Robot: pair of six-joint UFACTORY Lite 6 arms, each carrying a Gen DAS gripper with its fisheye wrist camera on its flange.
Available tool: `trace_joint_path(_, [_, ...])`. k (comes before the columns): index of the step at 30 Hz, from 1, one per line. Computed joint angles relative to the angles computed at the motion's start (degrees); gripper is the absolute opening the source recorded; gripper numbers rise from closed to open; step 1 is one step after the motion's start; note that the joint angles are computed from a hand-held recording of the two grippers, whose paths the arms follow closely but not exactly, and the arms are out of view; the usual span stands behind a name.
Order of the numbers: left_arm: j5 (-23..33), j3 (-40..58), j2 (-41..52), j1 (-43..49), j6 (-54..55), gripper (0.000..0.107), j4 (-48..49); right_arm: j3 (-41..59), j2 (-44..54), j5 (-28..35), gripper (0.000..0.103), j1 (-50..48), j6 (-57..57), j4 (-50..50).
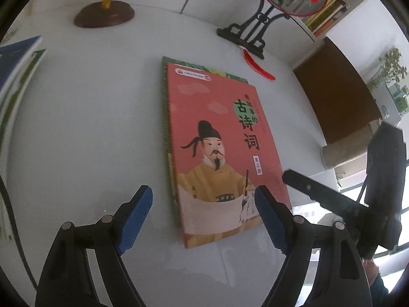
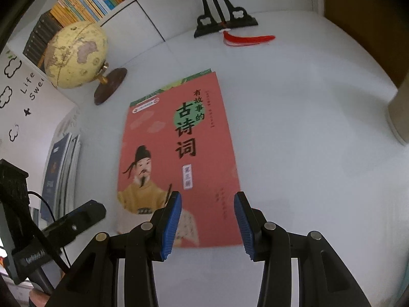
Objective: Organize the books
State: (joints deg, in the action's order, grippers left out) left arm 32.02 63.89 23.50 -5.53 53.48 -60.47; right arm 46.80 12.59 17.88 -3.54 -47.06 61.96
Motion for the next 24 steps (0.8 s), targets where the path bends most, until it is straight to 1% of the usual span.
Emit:
trace_joint_path(3, [-0.1, 1.3, 2.4, -1.2, 0.5, 0.080, -1.4, 3.0, 3.6, 0.2, 0.041, -0.7, -2.6, 0.9])
trace_joint_path(6, [1.0, 2.7, 4.7, -1.3, 0.3, 0.080, -2.3, 5.5, 6.8, 0.5, 0.041, -1.1, -5.1, 2.3])
trace_joint_path(9, [-0.5, 2.5, 4.6, -1.9, 0.7, 0.080, -3.5, 7.3, 9.2, 1.0, 0.041, -1.3, -6.5, 3.2])
trace_joint_path(13, [-0.1, 4.0, 5.6, -1.9, -0.6, 0.080, -3.1, 10.2, 11.9, 2.1, 0.042, -1.8, -6.4, 2.2])
trace_joint_path(14, [0.0, 4.2, 5.8, -1.8, -1.0, 0.080, -2.8, 10.7, 12.3, 2.3, 0.044, -1.8, -6.2, 1.8])
trace_joint_path(16, [0.3, 4.2, 5.7, -1.7, -0.8, 0.080, -2.9, 11.4, 12.6, 2.6, 0.044, -1.6, -5.0, 0.3])
trace_joint_path(20, [0.4, 4.1, 5.7, -1.6, -0.9, 0.080, -2.7, 11.0, 11.7, 4.9, 0.044, -1.6, -6.4, 1.1])
trace_joint_path(24, [0.1, 2.4, 3.9, -1.5, -1.1, 0.080, -1.1, 10.0, 9.9, 3.5, 0.044, 0.2, -4.2, -1.4])
